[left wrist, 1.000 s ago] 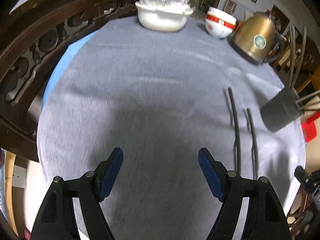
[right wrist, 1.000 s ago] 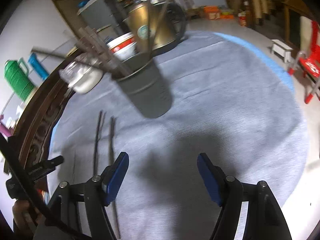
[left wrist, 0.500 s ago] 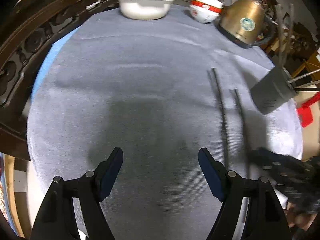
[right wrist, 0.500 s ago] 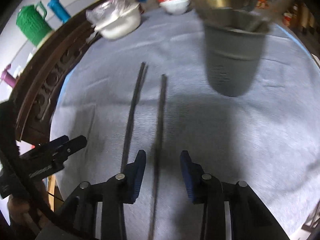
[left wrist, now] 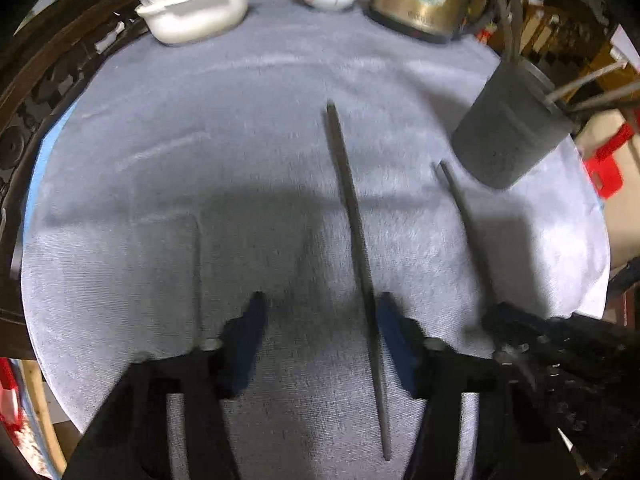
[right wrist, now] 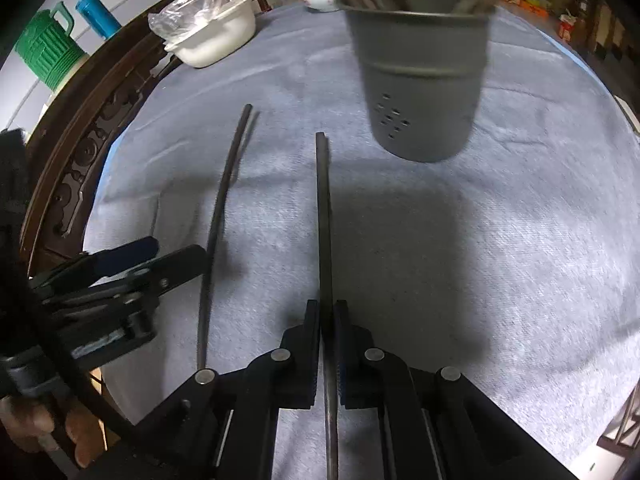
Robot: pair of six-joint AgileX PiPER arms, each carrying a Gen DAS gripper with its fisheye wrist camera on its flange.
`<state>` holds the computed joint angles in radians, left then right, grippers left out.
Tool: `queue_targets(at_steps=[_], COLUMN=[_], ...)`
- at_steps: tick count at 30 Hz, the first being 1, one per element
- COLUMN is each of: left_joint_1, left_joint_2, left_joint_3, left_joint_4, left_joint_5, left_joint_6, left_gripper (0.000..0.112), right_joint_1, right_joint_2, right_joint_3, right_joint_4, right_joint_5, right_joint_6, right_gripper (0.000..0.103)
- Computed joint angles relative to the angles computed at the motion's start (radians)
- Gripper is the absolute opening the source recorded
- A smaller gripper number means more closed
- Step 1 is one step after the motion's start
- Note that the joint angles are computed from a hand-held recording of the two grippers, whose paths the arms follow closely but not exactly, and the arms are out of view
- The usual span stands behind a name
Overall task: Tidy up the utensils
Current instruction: 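Close the right gripper on one of the last dark chopsticks, then close the left gripper on the last chopstick while the right gripper holds its chopstick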
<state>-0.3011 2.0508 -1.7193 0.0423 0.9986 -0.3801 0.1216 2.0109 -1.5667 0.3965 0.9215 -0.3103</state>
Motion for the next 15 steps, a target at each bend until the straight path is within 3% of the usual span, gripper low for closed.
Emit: queue_targets(at_steps=[3,12,15], left_joint_1=[-0.008,0.086,0.113], left_joint_2=[-0.010,-0.170,-0.179], left_joint_3=[0.014,0.227,0.221], left_joint_4=[0.052,-0.072,-0.132], left_joint_5=[0.010,-0.013,0.042], left_joint_6=[-0.004,0.094,0.132], left_gripper=[0.010,0.006,0.008], right_joint_1=[-0.012,-0.008,-0.003], right_joint_2=[-0.002,0.001,0.011], right_joint_3=[0.008,0.023,0.012], right_joint_4=[0.021,0.101,0.104], right_joint_5=[0.004,0.029,0.041], right_joint_6=[-0.018,-0.059,-0.045], right_gripper=[0.007,0.008,0.010])
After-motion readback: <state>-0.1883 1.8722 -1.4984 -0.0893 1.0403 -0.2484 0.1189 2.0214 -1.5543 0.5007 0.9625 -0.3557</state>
